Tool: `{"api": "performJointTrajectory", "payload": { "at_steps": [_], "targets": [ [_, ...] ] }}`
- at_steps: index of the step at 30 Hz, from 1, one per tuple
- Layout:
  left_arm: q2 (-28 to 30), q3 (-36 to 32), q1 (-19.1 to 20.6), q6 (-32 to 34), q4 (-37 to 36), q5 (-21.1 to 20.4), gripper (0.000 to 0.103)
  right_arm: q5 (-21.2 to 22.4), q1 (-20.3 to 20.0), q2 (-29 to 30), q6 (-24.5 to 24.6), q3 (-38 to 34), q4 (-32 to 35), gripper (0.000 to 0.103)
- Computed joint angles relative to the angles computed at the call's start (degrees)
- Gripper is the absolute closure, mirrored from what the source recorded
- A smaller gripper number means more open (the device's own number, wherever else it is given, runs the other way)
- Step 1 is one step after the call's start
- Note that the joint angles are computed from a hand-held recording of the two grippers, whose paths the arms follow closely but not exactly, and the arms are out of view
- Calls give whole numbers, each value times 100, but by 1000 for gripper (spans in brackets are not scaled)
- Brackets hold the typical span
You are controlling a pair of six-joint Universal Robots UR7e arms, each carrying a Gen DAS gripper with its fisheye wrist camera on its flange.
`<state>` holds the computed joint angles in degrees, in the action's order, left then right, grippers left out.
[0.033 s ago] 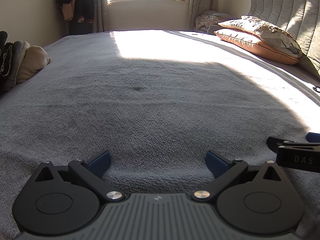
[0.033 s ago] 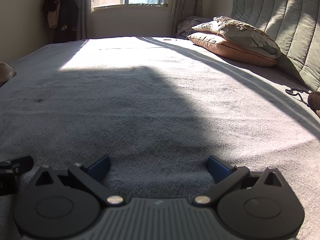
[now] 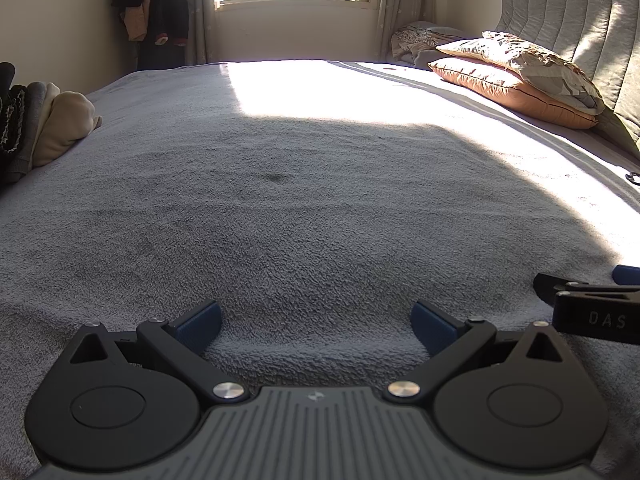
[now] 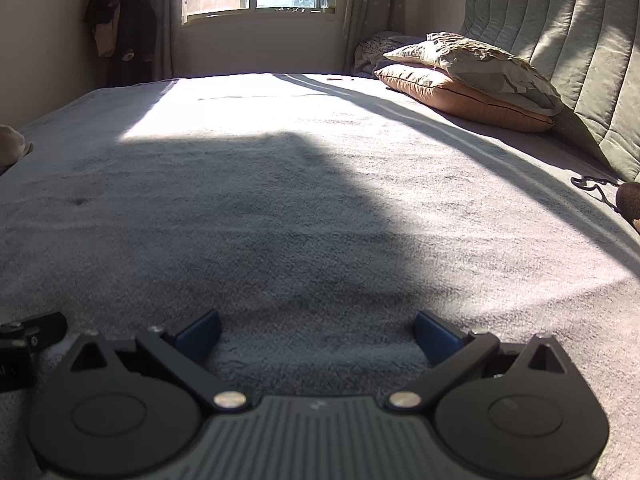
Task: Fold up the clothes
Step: 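Lower both grippers onto the brown ribbed sweater lying on the bed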
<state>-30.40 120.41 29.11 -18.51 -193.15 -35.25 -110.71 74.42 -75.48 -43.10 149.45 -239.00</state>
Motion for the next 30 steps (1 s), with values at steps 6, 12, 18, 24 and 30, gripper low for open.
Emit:
{"api": "performJointTrajectory", "payload": {
  "at_steps": [6,12,18,24,30],
  "targets": [
    [-3,4,-1,-3,0,-1,0,50,-67,-44,95,31,115,0],
    [9,10,-2,3,-37,-4,0,-47,22,-15,110,-20,146,0],
    [4,39,-7,13,-74,1,0,8,-17,-28,120,-6,125,0],
    [6,31,-1,35,-34,27,0,64,-43,-42,165,-8,182,0],
    [-14,68,15,68,-93,15,0,-8,29,26,192,-10,120,0]
  ]
}}
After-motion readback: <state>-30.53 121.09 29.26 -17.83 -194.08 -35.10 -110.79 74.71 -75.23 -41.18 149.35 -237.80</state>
